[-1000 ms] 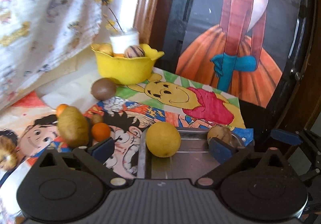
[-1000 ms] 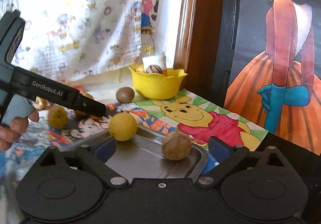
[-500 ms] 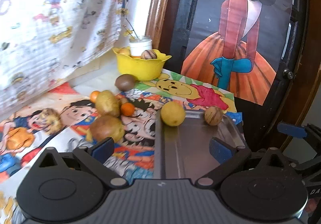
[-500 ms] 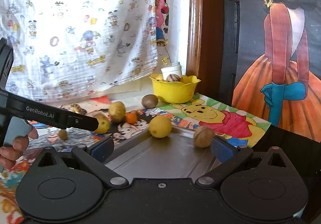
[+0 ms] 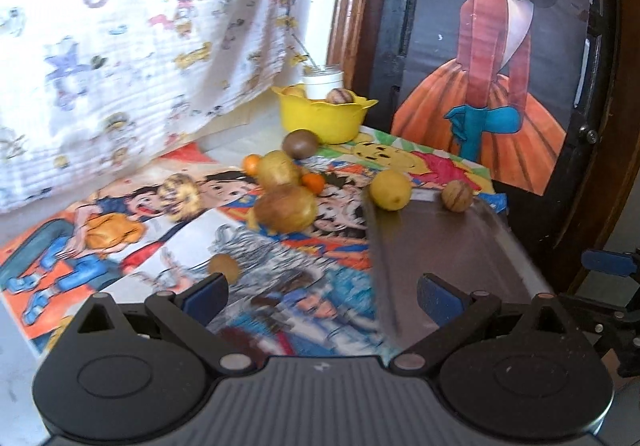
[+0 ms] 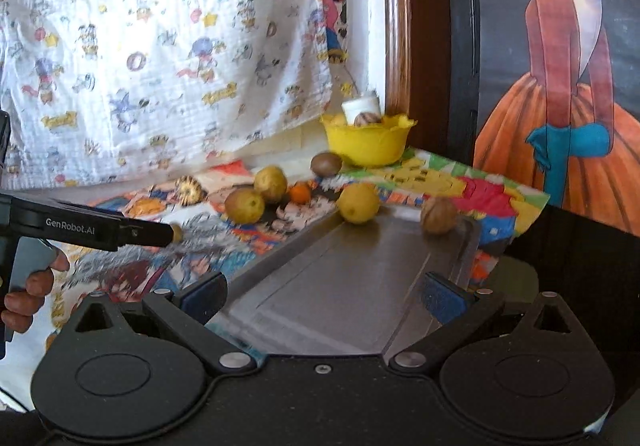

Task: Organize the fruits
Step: 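Withdraw both grippers from the tray back toward the remaining fruits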

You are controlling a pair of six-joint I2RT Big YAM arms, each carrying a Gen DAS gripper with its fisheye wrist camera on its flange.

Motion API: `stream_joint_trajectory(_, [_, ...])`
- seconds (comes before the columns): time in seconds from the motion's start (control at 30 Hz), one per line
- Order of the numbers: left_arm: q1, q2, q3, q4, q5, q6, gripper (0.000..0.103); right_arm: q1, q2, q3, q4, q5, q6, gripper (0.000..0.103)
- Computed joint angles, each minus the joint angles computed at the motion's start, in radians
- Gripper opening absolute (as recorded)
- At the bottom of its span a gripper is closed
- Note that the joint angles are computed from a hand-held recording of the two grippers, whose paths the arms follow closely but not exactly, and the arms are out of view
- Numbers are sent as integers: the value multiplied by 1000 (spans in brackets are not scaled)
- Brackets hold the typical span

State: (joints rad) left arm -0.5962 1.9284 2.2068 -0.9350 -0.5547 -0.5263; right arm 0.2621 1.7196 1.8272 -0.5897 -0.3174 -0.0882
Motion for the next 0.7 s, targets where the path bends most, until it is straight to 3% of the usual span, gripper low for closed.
stream_joint_trajectory(0.37, [0, -138, -236, 37, -64, -51, 103, 46, -9, -35, -79, 2, -33, 102])
stream_joint_trajectory(0.7, [10, -152, -270, -4, -78, -127, 103, 61, 37, 30, -118, -7, -60, 102])
